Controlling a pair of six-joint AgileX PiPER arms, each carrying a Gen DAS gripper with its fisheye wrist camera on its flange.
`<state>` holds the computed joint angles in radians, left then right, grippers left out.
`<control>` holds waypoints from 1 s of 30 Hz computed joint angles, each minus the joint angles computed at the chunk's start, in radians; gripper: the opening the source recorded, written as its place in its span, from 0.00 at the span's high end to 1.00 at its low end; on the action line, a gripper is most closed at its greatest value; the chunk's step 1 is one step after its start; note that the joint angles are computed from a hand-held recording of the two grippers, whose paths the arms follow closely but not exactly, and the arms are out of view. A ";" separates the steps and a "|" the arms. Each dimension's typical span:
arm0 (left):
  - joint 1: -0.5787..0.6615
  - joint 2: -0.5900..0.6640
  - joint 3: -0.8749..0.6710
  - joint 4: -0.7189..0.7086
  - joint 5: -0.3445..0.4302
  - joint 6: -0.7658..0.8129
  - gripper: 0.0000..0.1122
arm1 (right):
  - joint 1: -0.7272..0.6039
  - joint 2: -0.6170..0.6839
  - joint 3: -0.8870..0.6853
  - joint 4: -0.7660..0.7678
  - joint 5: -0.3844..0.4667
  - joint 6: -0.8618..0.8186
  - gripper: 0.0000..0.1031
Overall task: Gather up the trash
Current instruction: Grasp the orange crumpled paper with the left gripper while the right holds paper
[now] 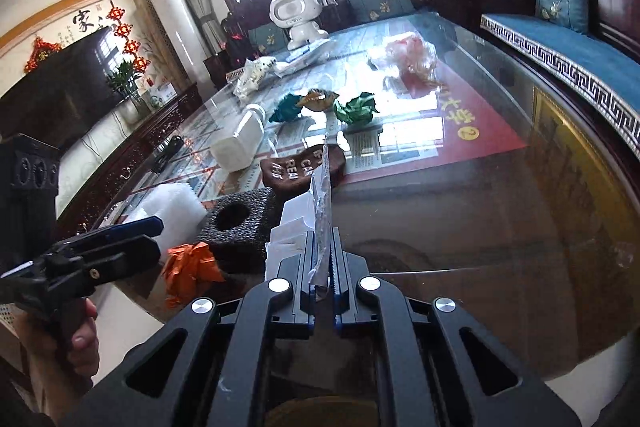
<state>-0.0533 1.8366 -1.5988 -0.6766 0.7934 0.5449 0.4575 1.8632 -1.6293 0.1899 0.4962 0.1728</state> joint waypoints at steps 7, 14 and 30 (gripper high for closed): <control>-0.014 -0.039 0.087 0.011 -0.047 0.019 0.12 | 0.024 -0.106 0.088 -0.105 -0.025 0.072 0.94; -0.039 -0.015 0.082 0.107 -0.097 -0.059 0.13 | 0.047 -0.149 0.124 -0.143 -0.048 0.106 0.94; -0.024 0.038 0.051 0.112 -0.063 -0.049 0.62 | 0.055 -0.162 0.133 -0.122 -0.046 0.087 0.94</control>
<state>-0.0771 1.8750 -1.5476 -0.5646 0.7306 0.4956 0.5123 1.7013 -1.4966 0.0677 0.4498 0.2599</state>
